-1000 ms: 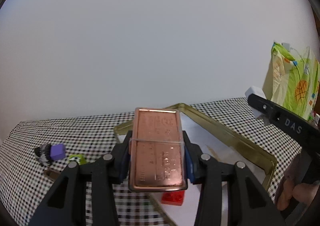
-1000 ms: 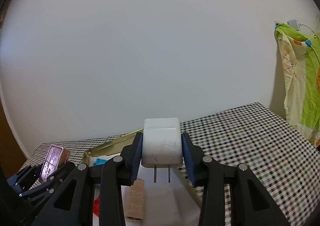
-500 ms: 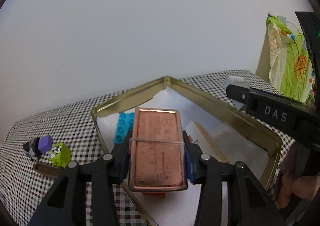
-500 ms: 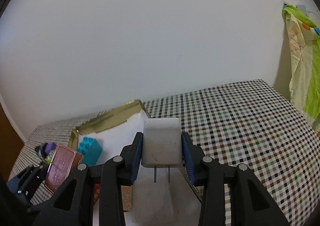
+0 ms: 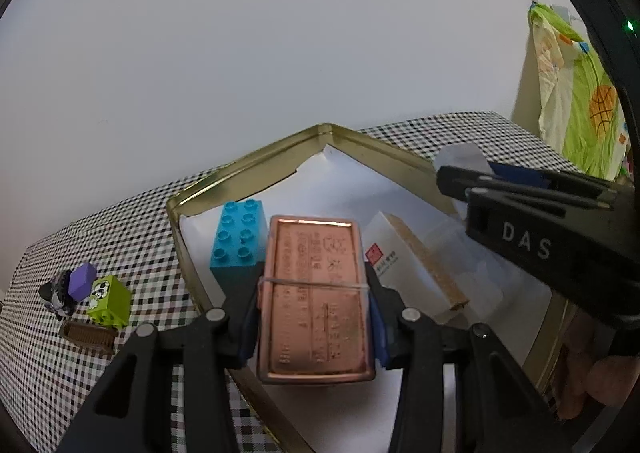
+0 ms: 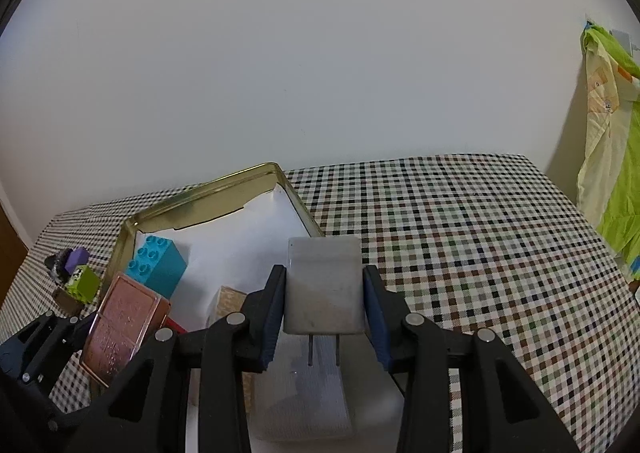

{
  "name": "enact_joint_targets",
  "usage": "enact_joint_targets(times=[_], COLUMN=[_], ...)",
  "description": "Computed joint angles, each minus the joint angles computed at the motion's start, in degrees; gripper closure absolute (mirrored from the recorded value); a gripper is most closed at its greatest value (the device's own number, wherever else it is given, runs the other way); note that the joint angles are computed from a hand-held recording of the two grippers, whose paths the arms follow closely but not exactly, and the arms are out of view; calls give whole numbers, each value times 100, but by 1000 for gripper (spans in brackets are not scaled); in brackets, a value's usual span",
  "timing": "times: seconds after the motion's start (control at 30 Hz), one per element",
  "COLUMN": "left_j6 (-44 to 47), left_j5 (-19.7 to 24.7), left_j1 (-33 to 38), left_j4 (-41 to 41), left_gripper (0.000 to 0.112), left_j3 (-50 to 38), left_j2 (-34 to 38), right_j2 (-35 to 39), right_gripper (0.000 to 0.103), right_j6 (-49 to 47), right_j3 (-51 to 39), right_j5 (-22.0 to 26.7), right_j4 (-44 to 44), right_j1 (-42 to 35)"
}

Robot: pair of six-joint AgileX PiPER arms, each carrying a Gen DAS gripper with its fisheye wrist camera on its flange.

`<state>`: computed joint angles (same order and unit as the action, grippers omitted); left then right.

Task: Organize rigid objects
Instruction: 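Carry the copper tin and white charger over the gold tray with both grippers, then lower both held items into the tray and open both grippers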

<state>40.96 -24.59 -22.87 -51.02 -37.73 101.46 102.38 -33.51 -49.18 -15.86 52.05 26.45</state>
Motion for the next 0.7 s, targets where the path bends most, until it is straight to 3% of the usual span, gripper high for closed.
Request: enact_joint_targets(times=[0.3,0.4,0.47,0.53,0.63,0.7], left_j6=[902,955,936,958,703,576], left_j5=[-249,-48,-184,-412,-815,-881], left_j1=[-174,-80,-128,-217,-359,-369], left_j4=[-922,-926,-957,-1024,-882,-754], left_gripper=[68,68,65,36,14,14], left_j3=[-126,-191,-164,-115,44,105], left_j2=[179,229,218,206,136,96], right_j2=[-21,-123,-240,-357,-484,-526], right_gripper=[62,62,56,27,22,22], right_j6=[175,1145,1516,1724,2216,2441], right_j3=[52,225,370,543,785,845], right_j5=[-148,-307,-503,-813,-1209,-1261], right_j4=[-240,-1093,-1347,-1348,-1605,-1752], right_j1=[151,102,101,123,118,74])
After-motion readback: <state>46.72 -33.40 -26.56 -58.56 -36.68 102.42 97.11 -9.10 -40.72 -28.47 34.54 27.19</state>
